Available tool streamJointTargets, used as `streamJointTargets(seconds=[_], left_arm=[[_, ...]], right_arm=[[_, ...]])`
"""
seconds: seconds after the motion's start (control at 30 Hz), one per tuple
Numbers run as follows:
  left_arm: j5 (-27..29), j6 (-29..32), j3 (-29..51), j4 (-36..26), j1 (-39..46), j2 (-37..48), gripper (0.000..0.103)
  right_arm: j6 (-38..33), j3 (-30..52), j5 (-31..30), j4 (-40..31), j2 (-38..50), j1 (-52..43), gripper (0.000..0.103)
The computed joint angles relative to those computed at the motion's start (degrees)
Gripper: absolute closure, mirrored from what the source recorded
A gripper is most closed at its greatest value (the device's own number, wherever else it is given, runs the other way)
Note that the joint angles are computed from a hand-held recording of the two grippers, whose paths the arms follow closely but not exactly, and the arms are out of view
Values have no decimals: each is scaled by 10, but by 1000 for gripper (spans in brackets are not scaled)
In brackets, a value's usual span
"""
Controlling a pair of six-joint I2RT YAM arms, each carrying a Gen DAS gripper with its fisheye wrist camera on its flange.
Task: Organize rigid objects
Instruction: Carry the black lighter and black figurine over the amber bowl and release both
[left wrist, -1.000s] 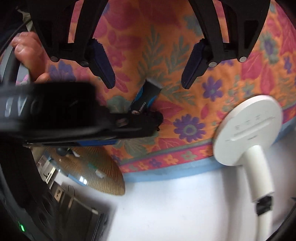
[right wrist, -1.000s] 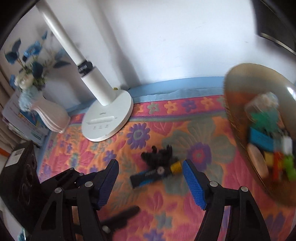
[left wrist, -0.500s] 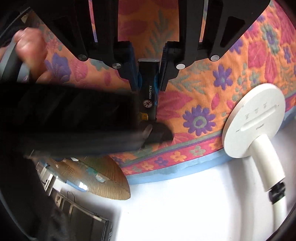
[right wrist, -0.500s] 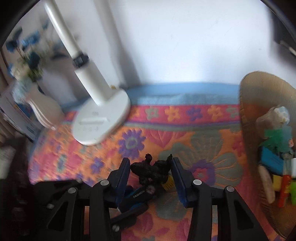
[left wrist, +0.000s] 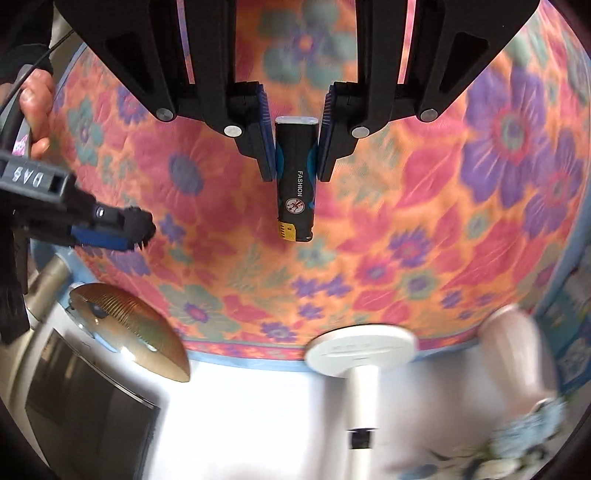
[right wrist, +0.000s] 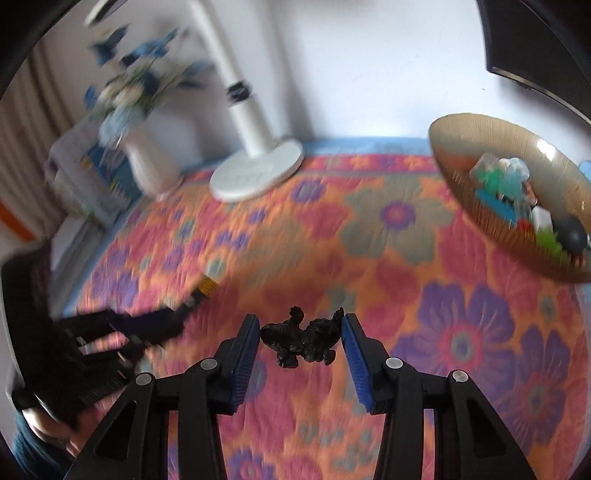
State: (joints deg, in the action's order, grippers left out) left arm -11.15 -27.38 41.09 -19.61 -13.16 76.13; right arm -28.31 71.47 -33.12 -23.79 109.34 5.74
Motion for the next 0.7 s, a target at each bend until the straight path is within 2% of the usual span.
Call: streamJointTargets(seconds=[0.1, 0.17, 0.23, 0.27, 0.37, 0.43, 0.5, 0.53, 0.6, 0.67, 0.7], left_arm=[[-35, -23, -18, -1, -23, -6, 83], [-49, -33, -19, 8, -36, 10, 82], [-52, -46, -34, 28, -40, 2, 69], [-43, -52, -39, 38, -36, 0, 64], [-25, -58, -31, 41, -28, 6, 62], [-35, -55, -23, 38, -31, 19, 61], [-50, -50, -22, 47, -40, 29, 55], [-56, -47, -24, 52, -46, 33, 54], [-54, -41, -22, 55, -49, 37, 44], [-41, -40, -25, 61, -42, 35, 42], [-34, -42, -28, 64, -37, 31, 43]], right_arm=[[-39, -88, 28, 99, -28, 11, 58], [-45, -85, 38, 84, -18, 8, 58], [-52, -57, 13, 31, 2, -12, 57], [-58, -51, -2, 15, 5, -24, 52], [-66, -59, -37, -1, -8, -58, 39], [-61, -59, -38, -16, -16, -64, 39], [-52, -57, -34, -25, -18, -58, 39], [-43, -61, -25, -21, -23, -49, 39], [-26, -82, 21, 4, -40, -24, 39], [0, -133, 105, 80, -73, 18, 39], [7, -141, 121, 96, -75, 27, 39]])
